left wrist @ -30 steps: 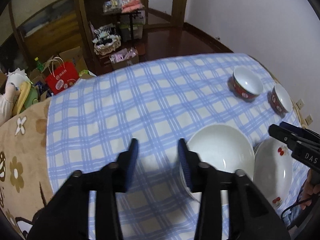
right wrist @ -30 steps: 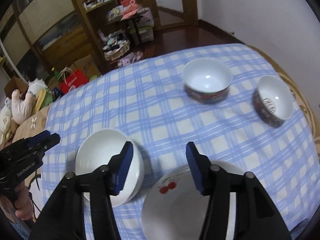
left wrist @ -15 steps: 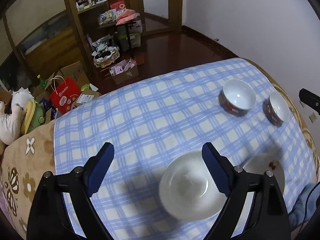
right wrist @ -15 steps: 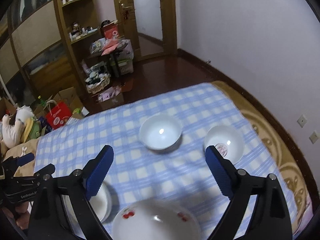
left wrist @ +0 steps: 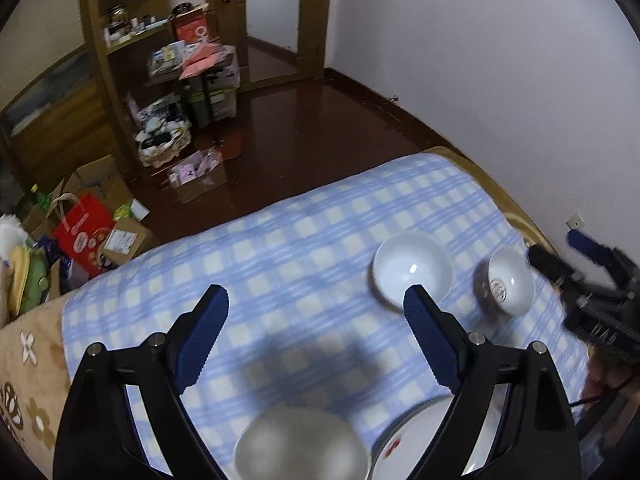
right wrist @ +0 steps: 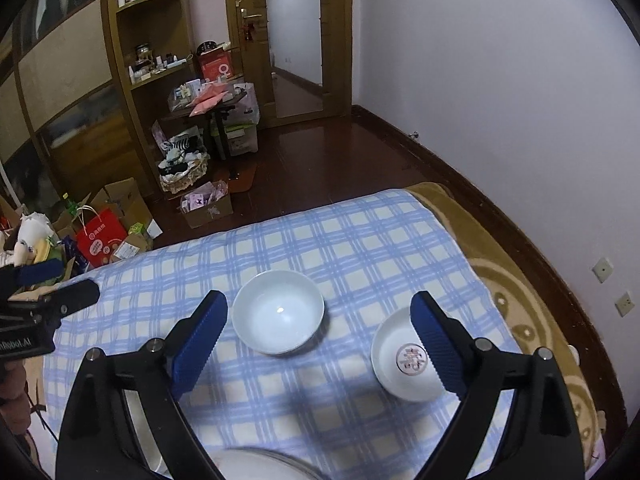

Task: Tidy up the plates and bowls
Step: 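Move both open tools toward two more white bowls on the cloth, then close the left tool on a white bowl rim while the right tool grips another white bowl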

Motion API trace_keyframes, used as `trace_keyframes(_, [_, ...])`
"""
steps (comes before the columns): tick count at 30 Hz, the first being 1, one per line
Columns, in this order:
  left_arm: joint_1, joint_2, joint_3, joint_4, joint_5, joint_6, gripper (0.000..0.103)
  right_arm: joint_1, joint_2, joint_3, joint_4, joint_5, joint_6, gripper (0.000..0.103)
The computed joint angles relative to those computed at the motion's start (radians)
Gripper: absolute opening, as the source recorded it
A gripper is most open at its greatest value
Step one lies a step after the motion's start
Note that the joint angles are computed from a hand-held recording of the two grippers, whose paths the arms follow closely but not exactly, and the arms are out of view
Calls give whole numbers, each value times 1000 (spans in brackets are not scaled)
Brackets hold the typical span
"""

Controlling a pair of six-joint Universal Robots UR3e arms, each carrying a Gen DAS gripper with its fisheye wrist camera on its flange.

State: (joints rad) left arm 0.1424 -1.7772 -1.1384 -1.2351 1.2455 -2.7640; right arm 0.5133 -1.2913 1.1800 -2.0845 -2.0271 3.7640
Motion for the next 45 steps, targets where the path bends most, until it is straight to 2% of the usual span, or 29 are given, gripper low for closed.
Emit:
trace_keyframes(6, [-98,-158,104,76,52,-57,88,-72,30,108,-148,72,-56,95])
trace_keyframes(8, [-114,-219,144,76,51,-68,88,-89,35,145,-190,90,-66,92])
trace_keyframes(10, [-128,-281,179,73,55,-80,88,-116,38,189,-230,127,-77,80])
trace_keyframes(14, [-154,-371,215,89,76,-101,88,-172,31,286,-323,204,-87,72])
trace_keyframes(16, [-169,-411,233,97,99,-116,88,-194,34,325,-368,240,-92,64])
trace_keyframes(20, [-178,-458,254,90,118,-133,88,-217,62,356,-427,276,-105,64])
trace_keyframes(29, [-204,-529,307,81,143,-124,86,-228,134,354,-452,316,-105,64])
trace_keyframes(34, [-236,-551,310,95,167,-90,68,-234,154,360,-463,332,-98,64])
trace_keyframes(36, [-241,-563,319,87,162,-82,45,-245,157,375,-490,372,-111,63])
trace_keyframes(37, [-243,-574,331,72,158,-83,41,-249,159,381,-500,390,-109,61])
trace_keyframes(38, [-244,-582,336,68,151,-86,35,-250,162,381,-501,399,-107,56])
trace_keyframes(40, [-244,-596,346,58,139,-98,30,-255,170,379,-498,419,-107,32])
trace_keyframes(45, [-245,-619,378,18,106,-135,15,-265,171,406,-538,457,-98,21])
